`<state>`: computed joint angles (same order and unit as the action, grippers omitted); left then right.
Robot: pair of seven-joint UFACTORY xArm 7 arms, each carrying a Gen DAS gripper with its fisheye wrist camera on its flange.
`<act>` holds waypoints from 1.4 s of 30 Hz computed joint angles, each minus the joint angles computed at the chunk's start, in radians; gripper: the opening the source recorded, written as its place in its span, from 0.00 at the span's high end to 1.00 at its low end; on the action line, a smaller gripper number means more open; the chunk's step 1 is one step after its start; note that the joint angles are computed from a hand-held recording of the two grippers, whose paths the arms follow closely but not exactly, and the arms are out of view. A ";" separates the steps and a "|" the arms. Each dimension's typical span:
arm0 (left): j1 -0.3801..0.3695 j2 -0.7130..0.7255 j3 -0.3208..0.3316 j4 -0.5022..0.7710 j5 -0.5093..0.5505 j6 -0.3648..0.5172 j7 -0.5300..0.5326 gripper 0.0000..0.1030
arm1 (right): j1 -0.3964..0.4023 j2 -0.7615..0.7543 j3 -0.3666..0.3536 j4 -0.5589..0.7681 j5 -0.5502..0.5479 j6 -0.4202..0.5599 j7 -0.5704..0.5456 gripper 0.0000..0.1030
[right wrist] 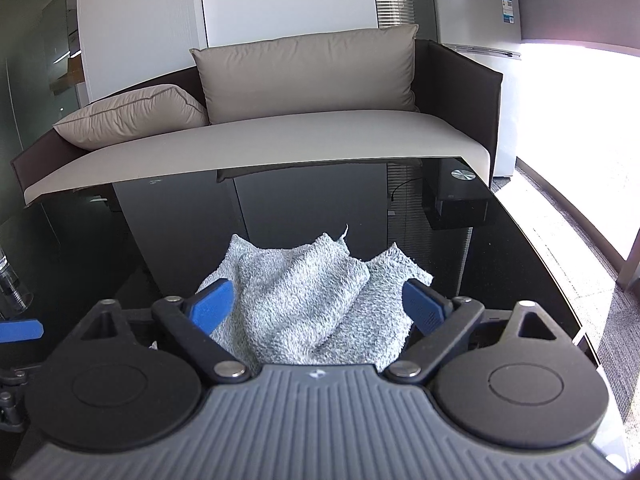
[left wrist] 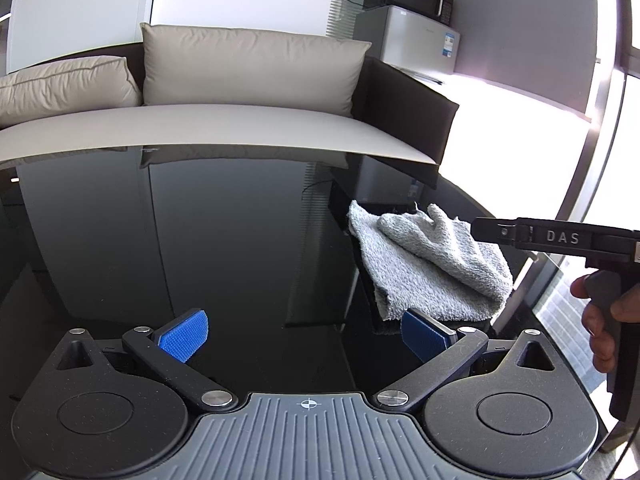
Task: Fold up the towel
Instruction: 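Move the right tool down to the grey towel and pinch its edge, then lift the towel edge with the right tool while the left tool grasps another edge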
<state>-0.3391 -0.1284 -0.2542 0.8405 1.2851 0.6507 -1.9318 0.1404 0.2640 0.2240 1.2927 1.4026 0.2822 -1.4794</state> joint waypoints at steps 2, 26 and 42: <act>0.005 0.019 0.007 0.017 0.007 -0.017 0.010 0.01 | 0.013 0.043 -0.007 0.045 -0.074 0.002 0.062 0.26; -0.007 0.076 0.042 0.055 0.032 -0.065 0.005 0.01 | -0.142 0.227 0.179 0.196 -0.443 0.026 0.379 0.85; 0.050 -0.008 0.057 -0.013 0.038 -0.090 -0.085 0.01 | -0.226 0.064 0.179 0.078 -0.220 0.554 -0.093 0.88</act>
<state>-0.2896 -0.1361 -0.1976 0.8276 1.3229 0.5603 -2.0170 -0.0861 0.3279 0.4028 1.3708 1.1826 0.8362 -1.5727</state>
